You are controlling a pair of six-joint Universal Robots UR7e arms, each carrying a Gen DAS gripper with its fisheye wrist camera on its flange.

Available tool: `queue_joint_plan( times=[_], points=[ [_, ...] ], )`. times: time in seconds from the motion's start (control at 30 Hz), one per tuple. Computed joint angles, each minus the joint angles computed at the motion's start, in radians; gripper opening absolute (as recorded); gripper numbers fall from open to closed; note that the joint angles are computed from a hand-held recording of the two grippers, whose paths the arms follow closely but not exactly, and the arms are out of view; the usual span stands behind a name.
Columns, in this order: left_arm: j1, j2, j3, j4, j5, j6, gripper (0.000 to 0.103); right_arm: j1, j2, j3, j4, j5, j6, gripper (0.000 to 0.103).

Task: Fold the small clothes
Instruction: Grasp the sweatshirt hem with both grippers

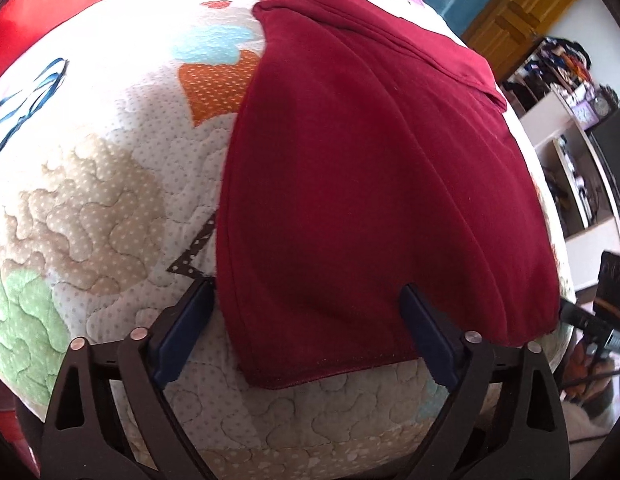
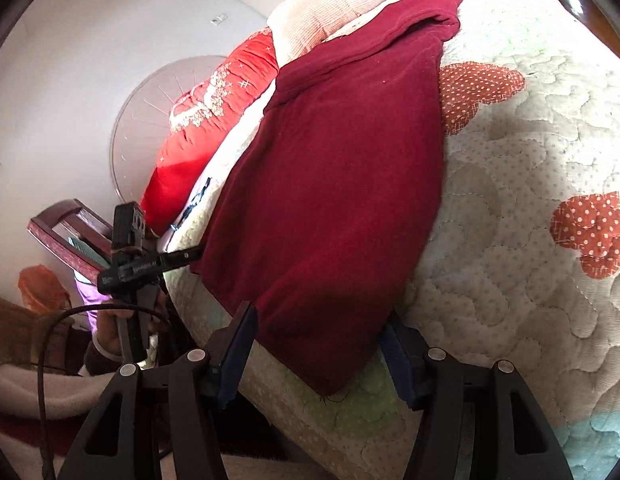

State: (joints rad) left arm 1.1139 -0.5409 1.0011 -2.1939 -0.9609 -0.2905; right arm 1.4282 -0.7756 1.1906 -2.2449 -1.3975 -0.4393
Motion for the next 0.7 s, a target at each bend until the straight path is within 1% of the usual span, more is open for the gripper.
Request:
queue_joint_plan(
  times=[0.07,0.13,0.33,0.43,0.53,0.7],
  points=[
    [-0.004,0.009,-0.01,0.016,0.02,0.004,0.096,-0.004,0.002,-0.008,0.011,0.018,0.011,0.058],
    [-0.007,0.015,-0.015,0.018,0.034,-0.008,0.096,-0.004,0.003,-0.018,0.026,0.018,0.011,0.058],
    [-0.015,0.026,-0.017,0.01,0.074,-0.016,0.096,0.016,0.009,-0.035,0.032,-0.026,-0.011,0.058],
    [-0.017,0.034,-0.023,0.004,0.078,-0.016,0.096,0.021,0.013,-0.034,0.019,-0.035,-0.018,0.058],
    [-0.018,0.036,-0.022,0.002,0.081,-0.021,0.096,0.023,0.017,-0.037,0.019,-0.043,-0.026,0.055],
    [-0.019,0.024,-0.003,-0.005,0.078,-0.026,0.096,0.016,0.02,-0.043,0.025,-0.032,-0.024,0.051]
  ],
)
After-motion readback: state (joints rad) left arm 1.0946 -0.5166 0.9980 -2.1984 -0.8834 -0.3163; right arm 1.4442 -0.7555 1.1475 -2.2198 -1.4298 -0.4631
